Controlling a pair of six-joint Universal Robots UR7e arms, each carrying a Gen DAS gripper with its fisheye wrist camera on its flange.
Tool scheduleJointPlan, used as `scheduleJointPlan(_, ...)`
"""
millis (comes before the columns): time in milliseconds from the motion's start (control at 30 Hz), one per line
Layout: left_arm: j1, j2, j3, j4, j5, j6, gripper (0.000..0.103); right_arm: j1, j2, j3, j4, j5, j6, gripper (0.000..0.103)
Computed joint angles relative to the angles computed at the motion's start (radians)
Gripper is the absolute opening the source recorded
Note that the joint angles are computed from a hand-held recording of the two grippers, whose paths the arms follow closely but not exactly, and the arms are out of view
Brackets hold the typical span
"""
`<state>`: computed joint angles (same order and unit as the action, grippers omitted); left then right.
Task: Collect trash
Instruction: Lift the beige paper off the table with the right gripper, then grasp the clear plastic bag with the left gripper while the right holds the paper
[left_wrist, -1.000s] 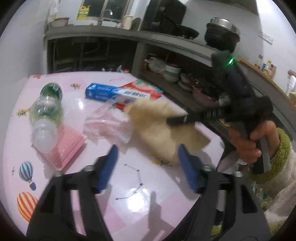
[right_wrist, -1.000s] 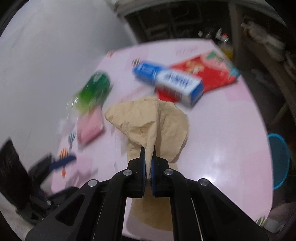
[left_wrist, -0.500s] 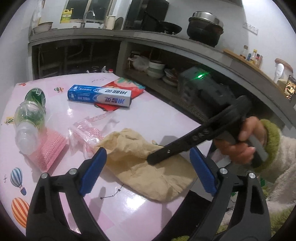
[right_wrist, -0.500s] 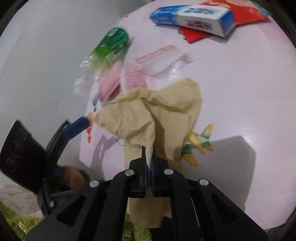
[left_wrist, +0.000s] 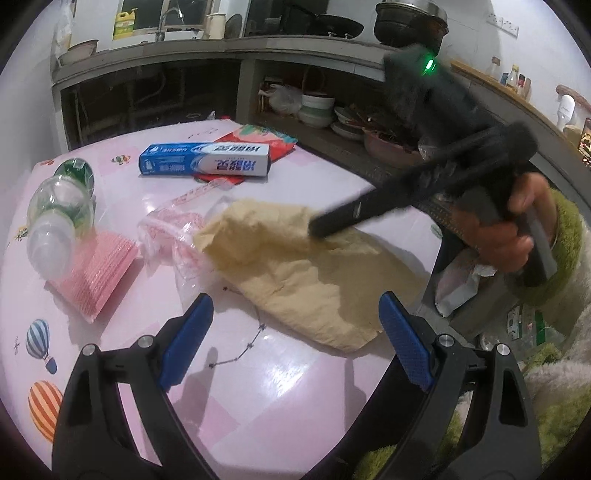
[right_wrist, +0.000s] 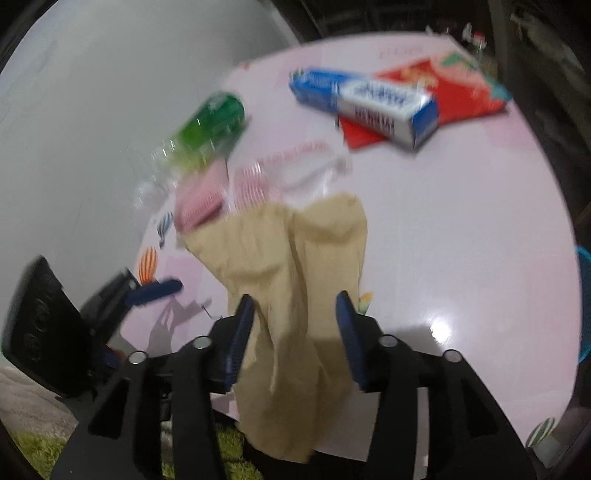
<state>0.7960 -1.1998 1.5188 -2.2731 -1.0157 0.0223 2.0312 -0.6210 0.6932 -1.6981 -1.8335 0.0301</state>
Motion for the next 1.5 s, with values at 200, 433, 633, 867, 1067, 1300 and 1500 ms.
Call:
scheduleJointPlan(200,0.006,0.0,0.0,0.051,0.009,-0.041,0.074,0.017,0.038,0.01,-0.084,-0.062,0.0,0.056)
scheduleJointPlan(433,-0.001,-0.013,0.013,0.052,0.019,-0.041,0.073,0.055,0.015,0.145,-0.16,-0.256,-0.144,0.056)
scheduleJointPlan(633,0.006,-0.02,0.002,0.064,0.001,-0.06,0.073,0.06,-0.004,0.178,-0.173,-0.347,-0.168,0.03)
scheduleJointPlan(867,0.01,-0.01,-0.021,0.024,0.036,-0.069,0.073,0.029,-0.048,0.219,-0.219,-0.344,-0.06,0.006)
scheduleJointPlan(1067,-0.011,0.067,-0.092,0.0,0.192,-0.061,0.073,0.016,-0.086,0.285,-0.311,-0.374,0.024,0.005)
scheduleJointPlan(1300,0.006,0.201,-0.25,0.099,0.383,-0.178,0.073,0.01,-0.116,0.334,-0.359,-0.366,0.053,0.005)
scheduleJointPlan(1500,0.041,0.295,-0.397,0.344,0.409,-0.299,0.073,0.002,-0.135,0.361,-0.387,-0.348,0.064,0.005)
